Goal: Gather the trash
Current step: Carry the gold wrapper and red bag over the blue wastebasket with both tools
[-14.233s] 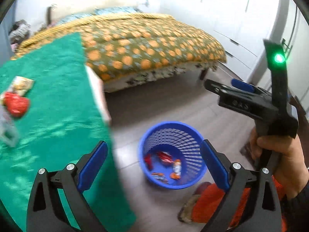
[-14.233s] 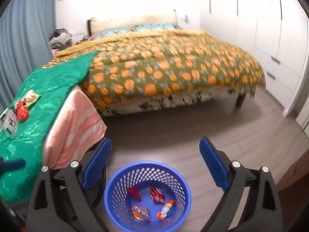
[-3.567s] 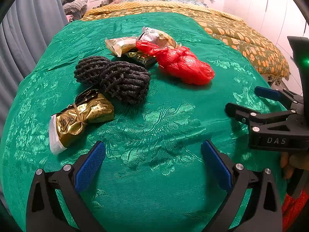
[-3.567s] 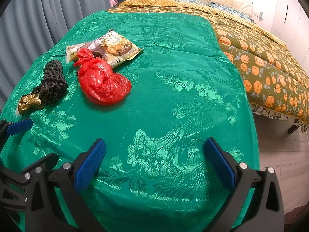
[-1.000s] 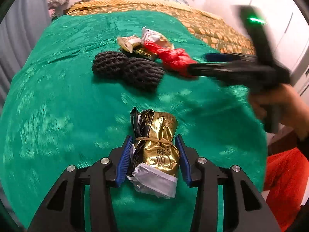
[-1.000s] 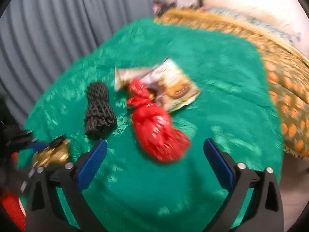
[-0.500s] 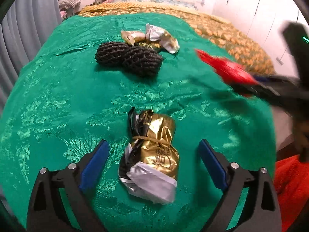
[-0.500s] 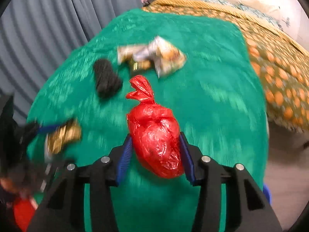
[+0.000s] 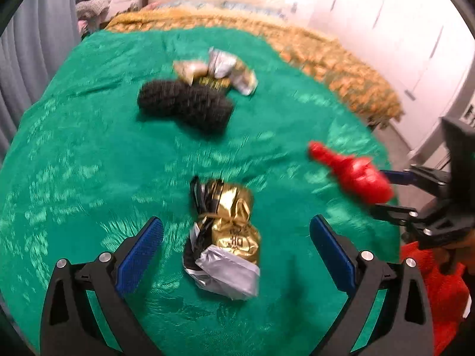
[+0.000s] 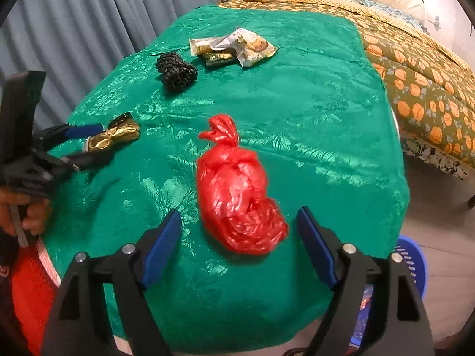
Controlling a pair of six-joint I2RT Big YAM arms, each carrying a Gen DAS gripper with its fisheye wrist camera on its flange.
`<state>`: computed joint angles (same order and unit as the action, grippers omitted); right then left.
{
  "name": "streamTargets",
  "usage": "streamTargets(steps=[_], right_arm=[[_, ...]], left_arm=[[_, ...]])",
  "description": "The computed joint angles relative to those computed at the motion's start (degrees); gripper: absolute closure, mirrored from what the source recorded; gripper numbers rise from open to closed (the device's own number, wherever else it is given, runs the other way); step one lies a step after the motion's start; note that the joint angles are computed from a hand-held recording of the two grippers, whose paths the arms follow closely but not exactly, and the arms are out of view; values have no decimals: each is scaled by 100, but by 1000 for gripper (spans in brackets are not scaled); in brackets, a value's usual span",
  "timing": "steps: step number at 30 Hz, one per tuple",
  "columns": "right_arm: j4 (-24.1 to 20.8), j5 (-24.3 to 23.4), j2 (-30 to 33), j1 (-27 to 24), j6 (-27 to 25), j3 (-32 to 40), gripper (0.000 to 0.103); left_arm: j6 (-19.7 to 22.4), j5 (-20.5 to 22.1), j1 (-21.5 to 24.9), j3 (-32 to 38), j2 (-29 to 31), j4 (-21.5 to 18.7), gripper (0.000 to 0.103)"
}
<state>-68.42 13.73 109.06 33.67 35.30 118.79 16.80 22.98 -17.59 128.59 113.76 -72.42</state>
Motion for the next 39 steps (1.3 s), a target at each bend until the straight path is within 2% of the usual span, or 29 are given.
streamTargets(steps=[2,4,6,8,10,13,14,17,23,27,33,36,39], right_arm=[[-45,-111,46,-42,-35,141,25],[-272,-275,227,-88,-148,484,25],[-562,-319,439,-102,-238,835,25],[-774,-328,620,-115,-244,1104,26],[-845,-383,727,-148,-171,1224,31],[-727,-489,723,-206,-16,1148,44],[-679,-496,700,-210,7,1103,55],[-442,-430,528,-195,90,845,58],[359,-335,-221,-154,309,-155,59],[761,-76,-990,-223,566,-1111,59],[711,610,-2173,-552,1070,-2579,59],[642,770,-2649,-802,1403,-3278,59],[578,849,-2981,-1029,1729,-3886,59]], left_arm=[[149,95,21,14,-1,-17,5],[182,148,23,104,72,-139,7],[186,165,15,204,154,-240,15],[179,191,-4,298,219,-287,19],[245,112,-42,360,262,-313,25],[388,-219,-117,236,210,-241,45],[411,-242,-115,212,200,-250,58],[329,-172,-87,180,180,-204,60],[22,76,-146,-95,-91,118,61],[52,183,-459,-333,-367,245,61],[-194,401,-1216,-187,-418,137,61],[-442,592,-1652,214,-167,-98,60],[-651,600,-2103,749,246,-373,60]])
